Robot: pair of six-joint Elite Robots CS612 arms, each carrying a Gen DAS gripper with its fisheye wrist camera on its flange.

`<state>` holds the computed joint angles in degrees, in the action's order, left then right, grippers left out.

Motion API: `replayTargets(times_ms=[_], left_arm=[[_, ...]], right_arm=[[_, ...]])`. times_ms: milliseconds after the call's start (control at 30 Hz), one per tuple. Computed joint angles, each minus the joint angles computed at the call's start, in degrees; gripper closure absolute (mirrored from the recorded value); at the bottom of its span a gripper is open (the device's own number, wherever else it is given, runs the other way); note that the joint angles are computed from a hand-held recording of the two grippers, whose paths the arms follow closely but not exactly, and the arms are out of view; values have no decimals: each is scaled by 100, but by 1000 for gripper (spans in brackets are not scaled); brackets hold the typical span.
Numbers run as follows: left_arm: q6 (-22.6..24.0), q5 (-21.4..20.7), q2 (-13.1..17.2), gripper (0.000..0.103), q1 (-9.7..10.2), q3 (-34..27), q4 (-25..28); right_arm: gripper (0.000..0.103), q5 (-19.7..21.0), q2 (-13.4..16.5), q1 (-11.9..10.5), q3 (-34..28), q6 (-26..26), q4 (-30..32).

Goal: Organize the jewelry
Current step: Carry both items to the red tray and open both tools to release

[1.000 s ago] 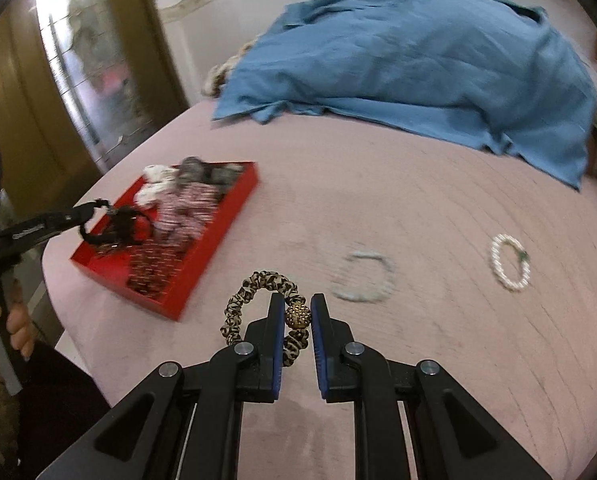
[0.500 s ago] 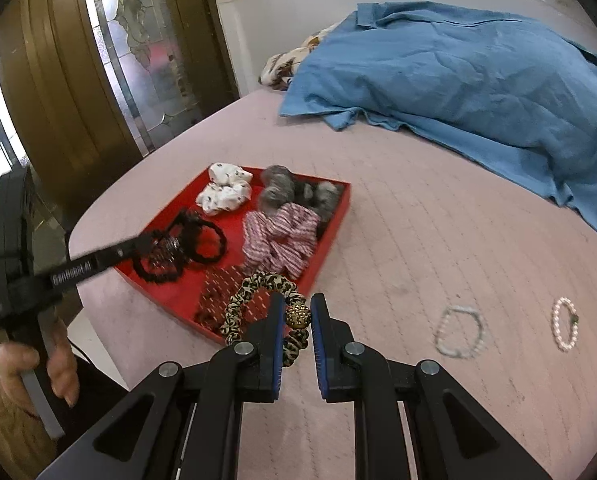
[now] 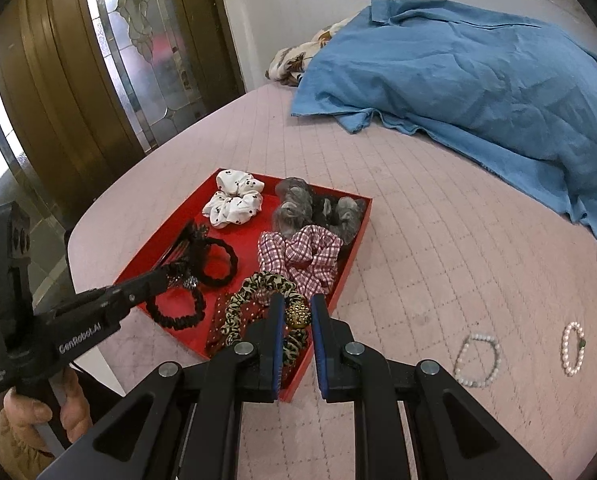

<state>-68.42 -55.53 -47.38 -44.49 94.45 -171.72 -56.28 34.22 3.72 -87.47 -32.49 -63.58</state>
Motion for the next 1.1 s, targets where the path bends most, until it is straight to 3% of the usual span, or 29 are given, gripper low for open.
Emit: replayTargets(times_ms=[833, 1100], left_arm=[[-146, -273, 41, 95, 108, -145, 609], [-220, -354, 67, 95, 160, -165, 640]], right_arm=[[89, 6, -751, 511, 1666, 651, -8], [88, -288, -821, 638, 2103, 851, -74]])
